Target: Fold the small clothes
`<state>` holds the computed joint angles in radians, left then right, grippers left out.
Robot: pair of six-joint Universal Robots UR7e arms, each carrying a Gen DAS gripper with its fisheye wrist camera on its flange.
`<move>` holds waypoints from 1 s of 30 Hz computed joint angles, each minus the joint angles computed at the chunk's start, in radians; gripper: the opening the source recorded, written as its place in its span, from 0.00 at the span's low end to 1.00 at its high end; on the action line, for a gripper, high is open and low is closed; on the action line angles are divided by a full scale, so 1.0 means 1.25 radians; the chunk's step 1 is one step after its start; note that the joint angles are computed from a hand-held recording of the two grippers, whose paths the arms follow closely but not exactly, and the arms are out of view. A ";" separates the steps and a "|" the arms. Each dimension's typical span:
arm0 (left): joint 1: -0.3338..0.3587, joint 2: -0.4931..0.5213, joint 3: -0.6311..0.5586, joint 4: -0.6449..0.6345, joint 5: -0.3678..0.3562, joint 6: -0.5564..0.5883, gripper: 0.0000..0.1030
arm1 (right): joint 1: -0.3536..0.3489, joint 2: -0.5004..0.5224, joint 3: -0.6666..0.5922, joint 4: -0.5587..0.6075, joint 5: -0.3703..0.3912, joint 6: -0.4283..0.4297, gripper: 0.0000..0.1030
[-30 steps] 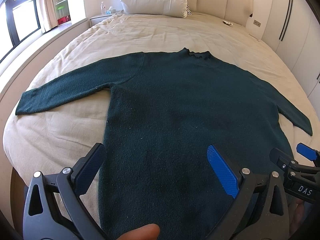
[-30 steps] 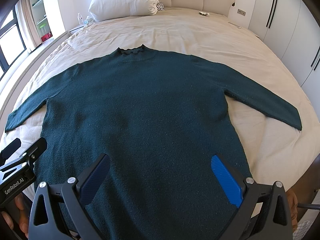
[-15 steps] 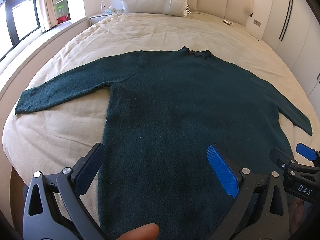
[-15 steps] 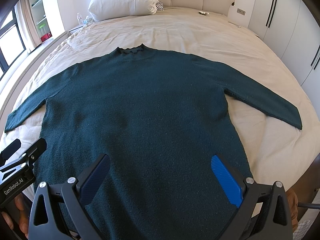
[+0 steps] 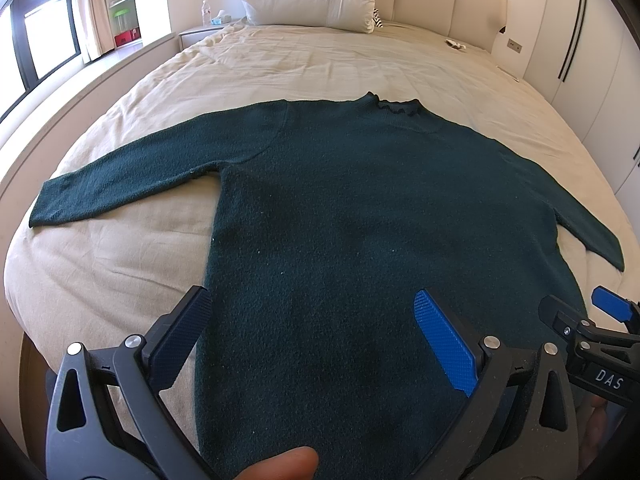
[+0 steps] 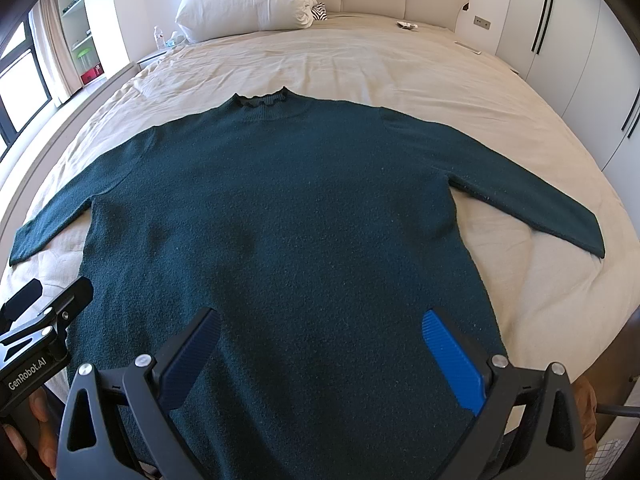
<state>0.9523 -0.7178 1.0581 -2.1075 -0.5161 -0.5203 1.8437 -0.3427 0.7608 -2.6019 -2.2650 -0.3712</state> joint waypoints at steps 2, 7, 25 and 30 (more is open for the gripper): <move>0.000 0.000 0.000 0.000 0.000 0.000 1.00 | 0.001 0.000 -0.001 0.000 -0.001 0.000 1.00; 0.000 0.000 0.002 0.001 -0.001 -0.002 1.00 | 0.001 0.001 -0.001 0.001 -0.001 0.001 1.00; 0.003 -0.006 0.016 -0.015 -0.012 0.002 1.00 | -0.002 0.000 0.006 -0.006 -0.001 -0.001 1.00; 0.002 -0.006 0.024 -0.041 -0.008 0.023 1.00 | -0.003 -0.002 0.012 -0.010 0.000 -0.003 1.00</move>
<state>0.9548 -0.7253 1.0881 -2.1586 -0.5256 -0.4911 1.8403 -0.3447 0.7752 -2.6148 -2.2655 -0.3745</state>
